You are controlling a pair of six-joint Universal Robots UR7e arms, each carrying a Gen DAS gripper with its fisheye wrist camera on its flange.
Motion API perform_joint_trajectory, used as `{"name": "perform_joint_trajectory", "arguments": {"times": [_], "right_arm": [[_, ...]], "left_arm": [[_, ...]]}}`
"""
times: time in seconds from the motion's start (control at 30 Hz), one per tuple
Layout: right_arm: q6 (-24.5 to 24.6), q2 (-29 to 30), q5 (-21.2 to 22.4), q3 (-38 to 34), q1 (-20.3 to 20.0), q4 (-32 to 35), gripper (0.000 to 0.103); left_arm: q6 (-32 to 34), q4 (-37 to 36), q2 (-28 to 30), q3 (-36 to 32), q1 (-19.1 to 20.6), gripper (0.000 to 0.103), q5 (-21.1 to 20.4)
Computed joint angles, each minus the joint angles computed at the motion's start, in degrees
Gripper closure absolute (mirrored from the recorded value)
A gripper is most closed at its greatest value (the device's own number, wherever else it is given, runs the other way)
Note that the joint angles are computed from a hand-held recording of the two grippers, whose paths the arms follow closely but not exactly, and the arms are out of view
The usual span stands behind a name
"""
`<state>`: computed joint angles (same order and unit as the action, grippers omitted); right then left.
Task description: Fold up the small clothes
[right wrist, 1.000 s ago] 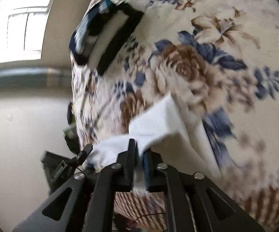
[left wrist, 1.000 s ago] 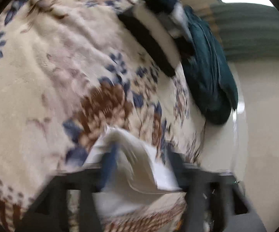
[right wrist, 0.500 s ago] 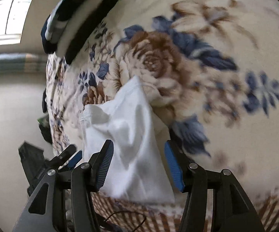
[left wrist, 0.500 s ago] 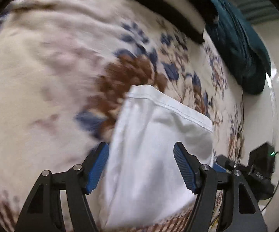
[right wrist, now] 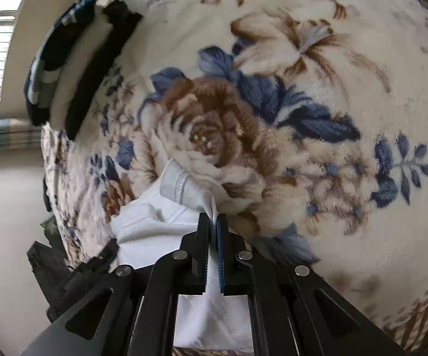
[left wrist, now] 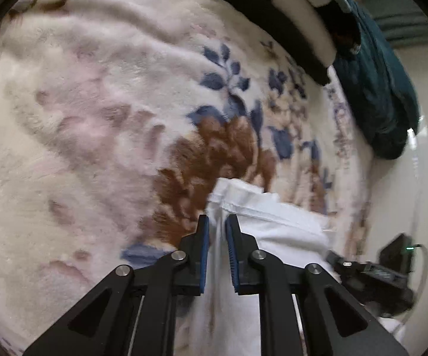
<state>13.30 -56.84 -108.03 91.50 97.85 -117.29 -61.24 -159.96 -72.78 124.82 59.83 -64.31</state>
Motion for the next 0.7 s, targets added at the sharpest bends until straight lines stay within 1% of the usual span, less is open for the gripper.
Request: {"name": "perform_joint_trajectory", "arguments": {"times": [0.03, 0.07, 0.1, 0.13, 0.2, 0.23, 0.27, 0.33, 0.4, 0.43, 0.47, 0.53, 0.6, 0.63, 0.67, 0.7], "right_arm": [[-0.76, 0.21, -0.32, -0.40, 0.29, -0.32, 0.086], [-2.06, 0.32, -0.35, -0.62, 0.55, -1.45, 0.069], [-2.71, 0.56, -0.13, -0.89, 0.65, -2.00, 0.059], [-3.31, 0.98, 0.31, -1.43, 0.63, -2.05, 0.046], [-4.77, 2.05, 1.11, -2.41, 0.47, -2.26, 0.047], [-5.86, 2.43, 0.77, -2.44, 0.65, -3.39, 0.069], [-5.55, 3.31, -1.96, -2.95, 1.22, -4.08, 0.102], [-4.88, 3.72, -2.11, -3.10, 1.10, -5.75, 0.103], [-4.38, 4.16, -2.94, -3.85, 0.99, -6.65, 0.103], [-4.83, 4.44, -1.55, -4.90, 0.75, -5.77, 0.103], [-4.85, 4.77, -1.17, -5.92, 0.76, -4.31, 0.102], [-5.74, 5.76, 1.29, -8.51, 0.61, 0.52, 0.102], [-6.98, 6.97, -0.07, -10.31, 1.25, 4.82, 0.088], [-8.39, 7.85, -1.54, -10.82, 1.71, 6.49, 0.080], [-9.30, 8.58, -2.39, -11.07, 1.98, 7.68, 0.079], [-9.92, 8.69, -2.79, -10.48, 2.13, 7.11, 0.079]], "left_arm": [[0.41, -0.81, -0.23, 0.07, 0.01, 0.078, -0.39], [1.97, -2.81, -0.24, 0.22, 0.05, 0.062, -1.19], [4.24, -5.32, 0.24, 0.10, 0.36, 0.053, -2.73], [5.65, -5.42, 0.81, -0.58, 0.57, 0.044, -3.44], [9.08, -3.55, 2.68, -2.76, 0.90, 0.044, -4.16], [10.36, -1.12, 3.62, -4.08, 0.73, 0.046, -3.14], [11.15, 1.19, 4.52, -5.15, 0.33, 0.063, -0.96], [12.74, 3.18, 5.67, -6.59, 0.61, 0.094, -0.06], [13.04, 4.62, 5.41, -6.97, 0.43, 0.094, 1.05], [12.97, 4.54, 5.15, -6.90, 0.28, 0.094, 1.33], [12.90, 4.75, 4.77, -6.83, 0.08, 0.094, 1.61], [13.01, 6.24, 4.84, -7.26, -0.17, 0.094, 2.19], [12.85, 7.15, 4.62, -7.40, -0.39, 0.094, 2.28], [12.64, 7.68, 4.60, -7.52, -0.54, 0.094, 2.58], [12.52, 8.05, 4.56, -7.60, -0.73, 0.094, 2.84], [12.44, 8.08, 4.55, -7.59, -0.83, 0.094, 2.97]]}}
